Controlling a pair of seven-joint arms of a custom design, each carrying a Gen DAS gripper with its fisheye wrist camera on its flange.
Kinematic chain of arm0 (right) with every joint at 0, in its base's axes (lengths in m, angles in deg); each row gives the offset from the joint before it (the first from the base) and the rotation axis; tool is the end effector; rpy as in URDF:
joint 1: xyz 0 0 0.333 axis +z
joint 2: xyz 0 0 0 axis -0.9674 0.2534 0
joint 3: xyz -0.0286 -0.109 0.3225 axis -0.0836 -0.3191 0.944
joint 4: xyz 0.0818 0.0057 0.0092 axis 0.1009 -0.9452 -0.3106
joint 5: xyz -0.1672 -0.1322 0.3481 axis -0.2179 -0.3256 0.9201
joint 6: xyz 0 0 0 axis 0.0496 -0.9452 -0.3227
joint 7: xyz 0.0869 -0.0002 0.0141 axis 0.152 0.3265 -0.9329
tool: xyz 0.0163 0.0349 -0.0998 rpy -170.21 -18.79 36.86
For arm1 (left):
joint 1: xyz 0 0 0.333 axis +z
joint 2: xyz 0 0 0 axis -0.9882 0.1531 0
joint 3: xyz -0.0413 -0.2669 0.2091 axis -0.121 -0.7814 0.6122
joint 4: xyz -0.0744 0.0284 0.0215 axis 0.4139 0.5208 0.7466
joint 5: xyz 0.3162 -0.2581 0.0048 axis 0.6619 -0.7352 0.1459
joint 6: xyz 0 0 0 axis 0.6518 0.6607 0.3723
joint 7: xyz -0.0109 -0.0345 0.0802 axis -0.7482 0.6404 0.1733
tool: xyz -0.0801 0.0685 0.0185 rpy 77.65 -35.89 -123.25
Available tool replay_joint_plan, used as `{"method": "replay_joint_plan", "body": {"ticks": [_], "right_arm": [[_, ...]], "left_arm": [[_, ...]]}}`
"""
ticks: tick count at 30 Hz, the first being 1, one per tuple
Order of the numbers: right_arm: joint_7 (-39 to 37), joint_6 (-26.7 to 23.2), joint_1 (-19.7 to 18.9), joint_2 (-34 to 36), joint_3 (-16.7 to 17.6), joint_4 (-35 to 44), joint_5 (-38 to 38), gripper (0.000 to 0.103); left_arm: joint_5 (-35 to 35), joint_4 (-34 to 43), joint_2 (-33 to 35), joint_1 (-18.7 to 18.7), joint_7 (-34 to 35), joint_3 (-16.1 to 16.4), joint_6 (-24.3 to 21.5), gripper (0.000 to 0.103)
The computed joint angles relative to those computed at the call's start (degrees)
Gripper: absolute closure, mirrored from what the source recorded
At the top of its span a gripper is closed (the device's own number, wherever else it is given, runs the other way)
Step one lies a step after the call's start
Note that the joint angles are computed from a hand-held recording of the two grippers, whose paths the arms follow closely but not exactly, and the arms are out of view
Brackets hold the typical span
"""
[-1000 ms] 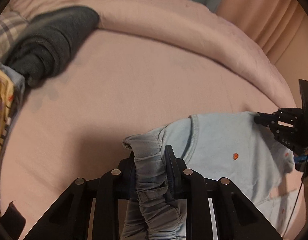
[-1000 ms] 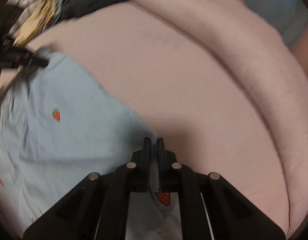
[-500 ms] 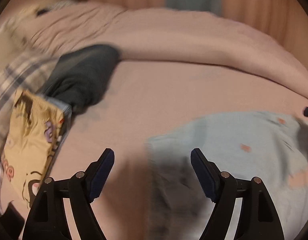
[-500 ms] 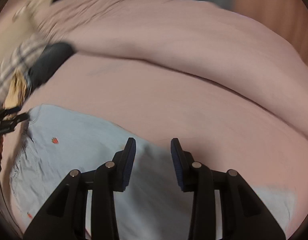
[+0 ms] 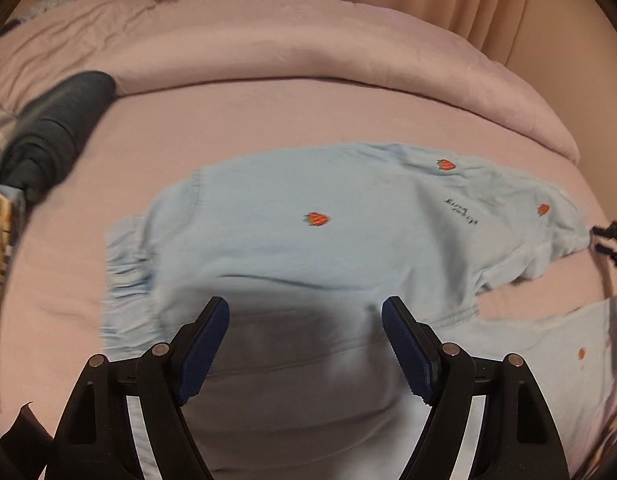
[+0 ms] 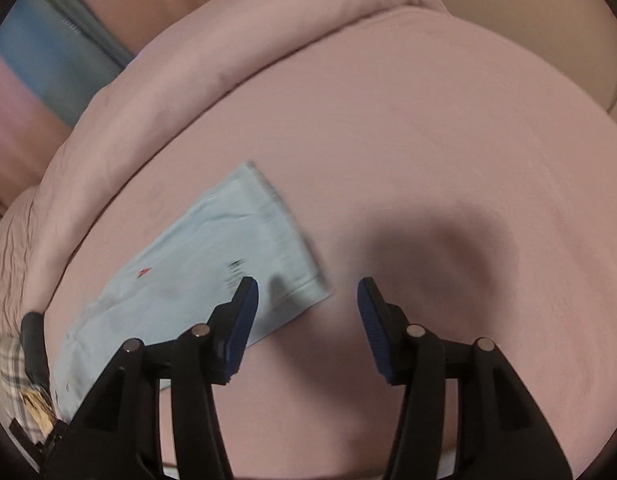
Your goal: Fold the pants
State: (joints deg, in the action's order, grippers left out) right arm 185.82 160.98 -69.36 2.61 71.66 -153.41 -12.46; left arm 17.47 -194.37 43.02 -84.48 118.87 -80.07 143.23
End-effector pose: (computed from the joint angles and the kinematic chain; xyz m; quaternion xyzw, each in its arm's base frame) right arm 0.4659 0.0710 0.4431 -0.4194 0.8711 -0.1325 0.2183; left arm 0.5034 -0.1053 0.4392 -0.6656 0.6926 -0.2385 0.1428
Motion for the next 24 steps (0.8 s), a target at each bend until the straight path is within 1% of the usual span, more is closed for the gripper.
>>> {"method": "replay_joint_plan", "body": {"ticks": [1, 2, 3, 4, 5, 6, 7, 8, 9, 11, 12, 13, 14, 15, 16, 17, 18, 19, 20, 21, 22, 23, 24], "right_arm": [[0.9, -0.3, -0.5, 1.4, 0.5, 1.0, -0.7, 0.05], [0.1, 0.5, -0.1, 2.6, -0.1, 1.4, 0.0, 0.05], [-1.2, 2.7, 0.7, 4.0, -0.8, 1.8, 1.5, 0.05], [-3.5, 6.4, 2.2, 5.6, -1.7, 1.8, 4.0, 0.057], [-6.9, 8.3, 3.9, 7.1, -2.3, 2.6, 6.9, 0.088], [-6.3, 7.0, 4.8, 9.6, -1.0, 5.3, 7.1, 0.088], [-7.3, 3.3, 4.7, 10.7, -0.2, 7.5, 5.7, 0.09], [-6.2, 0.7, 4.2, 10.9, 0.8, 8.8, 1.4, 0.091], [-5.2, -1.9, 3.8, 11.0, 1.4, 10.0, -2.1, 0.091], [1.5, -6.5, 2.7, 10.5, 2.4, 12.2, -10.9, 0.091], [3.5, -8.6, 2.3, 10.4, 2.5, 13.0, -13.8, 0.091], [3.5, -10.5, 2.2, 10.6, 2.2, 13.6, -15.2, 0.091], [2.3, -11.3, 1.8, 10.1, 1.4, 12.9, -16.2, 0.09], [2.0, -11.5, 1.8, 11.2, 1.2, 13.6, -17.1, 0.09], [2.4, -11.4, 1.8, 12.1, 1.3, 14.0, -19.0, 0.086], [1.6, -12.4, 1.9, 12.2, 1.3, 14.4, -20.0, 0.082], [1.7, -14.9, 2.0, 10.2, 1.1, 13.2, -20.9, 0.081], [2.8, -17.7, 2.3, 9.9, 1.7, 14.0, -21.4, 0.075], [5.5, -19.9, 2.7, 9.3, 2.6, 14.5, -23.6, 0.07], [9.3, -20.6, 3.2, 7.8, 3.8, 14.0, -27.5, 0.07], [12.0, -18.9, 4.1, 5.7, 5.2, 12.6, -29.6, 0.069], [11.9, -16.0, 5.1, 4.9, 5.0, 11.9, -29.0, 0.065], [8.3, -11.0, 8.1, 2.4, 3.0, 9.2, -24.3, 0.065]], "left_arm": [[0.3, 0.8, 0.7, 0.2, -1.2, -0.3, -0.9, 0.024], [-0.3, 1.4, 1.2, -0.2, -1.4, -0.4, -1.5, 0.024], [0.9, 1.4, 1.1, -0.2, -3.4, -1.1, -1.9, 0.024], [3.9, 2.0, 1.9, 0.6, -6.4, -1.9, -2.6, 0.024], [6.8, 1.8, 1.7, 0.7, -9.2, -2.8, -3.3, 0.024], [9.1, 1.8, 1.7, 0.9, -11.3, -3.2, -3.6, 0.024], [11.3, 1.6, 1.7, 0.9, -13.5, -3.6, -3.7, 0.024], [12.6, 1.7, 1.9, 0.8, -14.1, -3.5, -4.0, 0.024], [12.6, 1.7, 1.7, 0.5, -13.9, -3.1, -4.4, 0.024], [12.7, 2.4, 2.2, 0.0, -13.5, -2.6, -5.5, 0.024], [12.8, 2.6, 2.4, -0.2, -13.3, -2.4, -6.0, 0.024], [12.8, 3.0, 2.5, -0.3, -13.0, -2.1, -6.5, 0.024], [13.3, 3.3, 2.6, -0.4, -13.3, -2.1, -6.9, 0.024], [13.4, 3.4, 2.6, -0.5, -13.0, -1.9, -7.1, 0.024], [13.8, 3.7, 2.5, -0.5, -13.3, -1.9, -7.9, 0.024], [14.7, 3.8, 2.2, -0.4, -14.2, -2.0, -8.9, 0.024], [16.5, 3.8, 1.3, -0.2, -15.6, -2.4, -10.3, 0.024], [17.2, 3.6, 0.6, -0.3, -16.1, -2.6, -10.8, 0.024], [16.8, 2.0, -1.6, -0.9, -14.6, -2.5, -9.8, 0.024], [15.7, 0.9, -3.0, -1.4, -13.0, -2.3, -9.3, 0.024], [13.3, -0.6, -4.8, -2.5, -10.4, -1.8, -8.9, 0.024], [9.1, -2.6, -6.9, -4.5, -6.2, -0.6, -8.5, 0.024], [6.6, -3.9, -8.2, -5.5, -3.7, -0.2, -9.1, 0.024]]}}
